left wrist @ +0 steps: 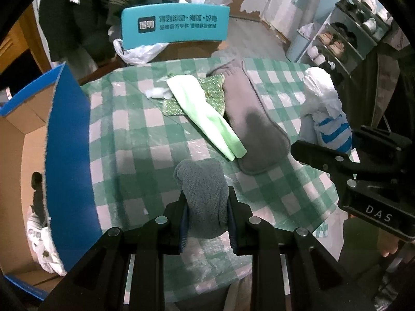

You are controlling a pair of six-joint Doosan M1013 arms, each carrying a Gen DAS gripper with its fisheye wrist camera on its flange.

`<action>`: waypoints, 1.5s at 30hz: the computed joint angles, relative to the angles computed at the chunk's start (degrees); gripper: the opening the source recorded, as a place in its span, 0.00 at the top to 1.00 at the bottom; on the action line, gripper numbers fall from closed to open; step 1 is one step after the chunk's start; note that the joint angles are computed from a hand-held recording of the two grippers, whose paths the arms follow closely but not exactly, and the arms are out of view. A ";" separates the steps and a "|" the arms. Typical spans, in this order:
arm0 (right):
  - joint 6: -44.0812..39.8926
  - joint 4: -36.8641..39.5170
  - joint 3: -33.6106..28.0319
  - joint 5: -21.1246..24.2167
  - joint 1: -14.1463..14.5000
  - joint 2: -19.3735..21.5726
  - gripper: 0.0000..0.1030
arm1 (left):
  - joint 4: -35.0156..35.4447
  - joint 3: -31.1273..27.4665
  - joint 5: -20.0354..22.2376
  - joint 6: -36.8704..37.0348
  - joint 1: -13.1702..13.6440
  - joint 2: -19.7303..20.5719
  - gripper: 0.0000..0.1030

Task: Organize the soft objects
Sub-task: 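Carry the striped sock with the right tool while the left tool carries the grey sock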

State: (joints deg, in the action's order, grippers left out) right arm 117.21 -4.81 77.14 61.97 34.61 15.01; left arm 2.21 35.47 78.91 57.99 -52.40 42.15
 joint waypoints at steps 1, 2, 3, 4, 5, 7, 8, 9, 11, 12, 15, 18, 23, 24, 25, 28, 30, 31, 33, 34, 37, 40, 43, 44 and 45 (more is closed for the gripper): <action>-0.18 0.02 -0.31 -0.03 0.10 0.11 0.61 | 0.16 0.38 -0.30 -0.11 0.07 -0.29 0.75; -0.37 0.09 -0.52 -0.11 0.17 0.21 0.61 | 0.29 0.71 -0.51 -0.19 0.14 -0.56 0.76; -0.56 0.11 -0.84 -0.10 0.28 0.35 0.61 | 0.47 1.22 -0.76 -0.27 0.19 -0.95 0.76; -0.75 0.11 -1.19 -0.10 0.42 0.51 0.61 | 0.63 1.46 -0.92 -0.28 0.22 -1.15 0.75; -0.94 0.14 -1.47 -0.15 0.55 0.65 0.61 | 1.07 1.86 -1.16 -0.39 0.25 -1.48 0.76; -1.51 0.31 -2.17 -0.12 0.79 1.00 0.61 | 1.69 2.49 -1.54 -0.73 0.31 -2.00 0.75; -1.69 0.33 -2.52 -0.04 0.92 1.21 0.61 | 1.89 2.93 -1.85 -0.97 0.40 -2.35 0.75; -2.05 0.44 -3.02 0.03 1.07 1.48 0.61 | 2.03 3.52 -2.20 -1.35 0.42 -2.82 0.75; -2.47 0.55 -3.69 0.12 1.29 1.86 0.61 | 2.15 4.24 -2.72 -1.68 0.60 -3.35 0.75; -2.80 0.62 -4.23 0.18 1.45 2.15 0.61 | 2.43 4.89 -3.09 -1.96 0.70 -3.80 0.75; -3.53 0.79 -5.48 0.36 1.93 2.86 0.61 | 3.19 6.08 -3.57 -2.49 0.91 -4.66 0.75; -4.45 1.00 -6.88 0.72 2.40 3.64 0.61 | 3.60 7.63 -4.46 -3.07 1.16 -5.70 0.75; -6.17 1.69 -9.38 1.09 3.22 5.05 0.61 | 4.69 10.21 -5.71 -4.37 1.56 -7.47 0.75; -6.45 1.92 -9.88 1.23 3.34 5.39 0.61 | 5.03 10.88 -5.99 -4.77 1.65 -7.93 0.75; -6.85 2.31 -10.35 1.34 3.43 5.70 0.61 | 5.21 11.28 -6.16 -4.96 1.73 -8.21 0.75; -7.68 3.03 -11.85 1.91 3.78 6.71 0.61 | 5.88 12.97 -6.84 -5.86 2.04 -9.31 0.75; -8.32 3.55 -12.78 2.08 4.00 7.34 0.61 | 6.31 13.97 -7.22 -6.48 2.30 -9.97 0.75; -8.64 3.93 -13.34 2.25 4.11 7.72 0.61 | 6.61 14.44 -7.34 -6.76 2.39 -10.28 0.75; -9.17 4.41 -14.33 2.56 4.36 8.34 0.61 | 7.35 15.50 -7.70 -7.41 2.60 -11.02 0.75; -9.53 4.70 -14.80 2.54 4.46 8.61 0.61 | 7.60 15.92 -7.88 -7.63 2.68 -11.32 0.75; -10.24 5.36 -16.47 2.94 4.77 9.63 0.61 | 8.17 17.37 -8.69 -8.50 2.97 -12.36 0.75; -11.11 5.90 -18.27 3.54 5.12 10.74 0.61 | 8.25 18.99 -9.90 -9.40 3.41 -13.50 0.75; -11.90 6.49 -19.98 4.25 5.45 11.86 0.61 | 8.74 20.39 -10.59 -10.26 3.79 -14.47 0.75; -12.17 6.77 -20.54 4.43 5.55 12.23 0.61 | 8.91 20.92 -10.75 -10.57 3.91 -14.82 0.75; -12.51 7.12 -21.37 4.80 5.68 12.77 0.61 | 9.13 21.44 -10.90 -10.98 4.03 -15.15 0.75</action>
